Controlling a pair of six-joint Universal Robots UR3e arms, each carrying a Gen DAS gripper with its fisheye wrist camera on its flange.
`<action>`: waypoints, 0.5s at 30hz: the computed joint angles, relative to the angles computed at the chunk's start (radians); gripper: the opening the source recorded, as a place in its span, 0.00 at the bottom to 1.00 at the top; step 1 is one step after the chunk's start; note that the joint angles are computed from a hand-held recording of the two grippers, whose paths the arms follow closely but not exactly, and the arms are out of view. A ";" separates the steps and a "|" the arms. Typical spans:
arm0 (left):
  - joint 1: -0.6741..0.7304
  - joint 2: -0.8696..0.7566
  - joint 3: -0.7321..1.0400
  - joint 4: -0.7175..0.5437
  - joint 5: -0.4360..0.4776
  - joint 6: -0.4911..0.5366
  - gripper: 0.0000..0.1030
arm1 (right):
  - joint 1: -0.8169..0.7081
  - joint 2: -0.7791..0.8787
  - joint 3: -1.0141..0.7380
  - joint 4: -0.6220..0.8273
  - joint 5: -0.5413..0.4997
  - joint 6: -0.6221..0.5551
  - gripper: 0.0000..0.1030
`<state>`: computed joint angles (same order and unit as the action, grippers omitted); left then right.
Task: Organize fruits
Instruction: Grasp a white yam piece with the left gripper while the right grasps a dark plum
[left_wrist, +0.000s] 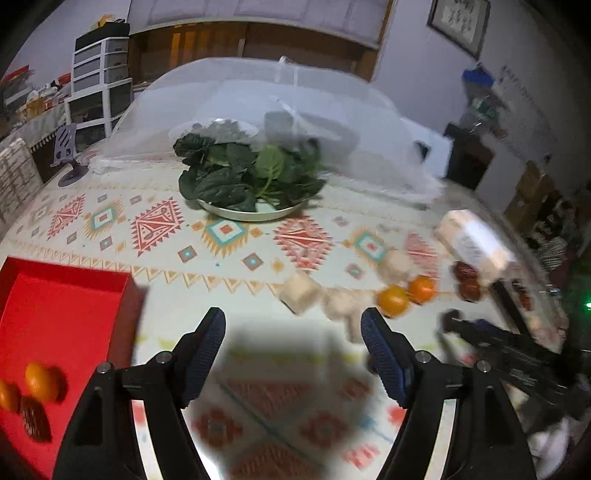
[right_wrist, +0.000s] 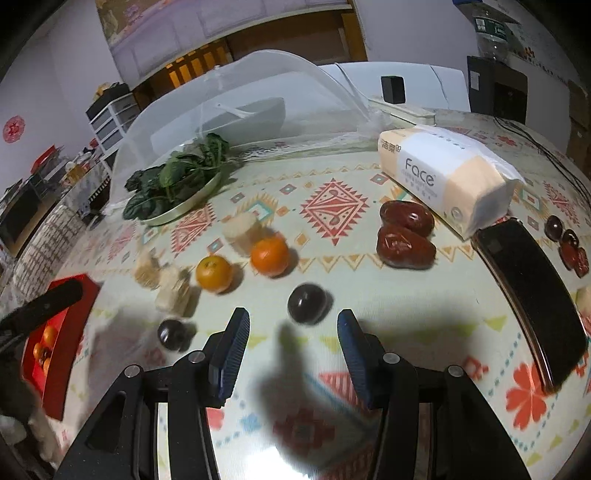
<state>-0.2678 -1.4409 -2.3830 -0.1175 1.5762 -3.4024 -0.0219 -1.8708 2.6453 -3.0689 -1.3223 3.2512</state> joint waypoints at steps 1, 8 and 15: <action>0.017 -0.043 0.012 0.025 -0.016 0.010 0.73 | 0.003 0.021 -0.008 -0.010 -0.002 0.004 0.52; 0.067 -0.244 0.100 0.108 -0.079 0.017 0.73 | 0.017 0.152 -0.065 -0.067 -0.010 0.009 0.52; 0.055 -0.338 0.152 0.126 -0.121 0.037 0.37 | 0.033 0.224 -0.085 -0.102 -0.038 0.024 0.32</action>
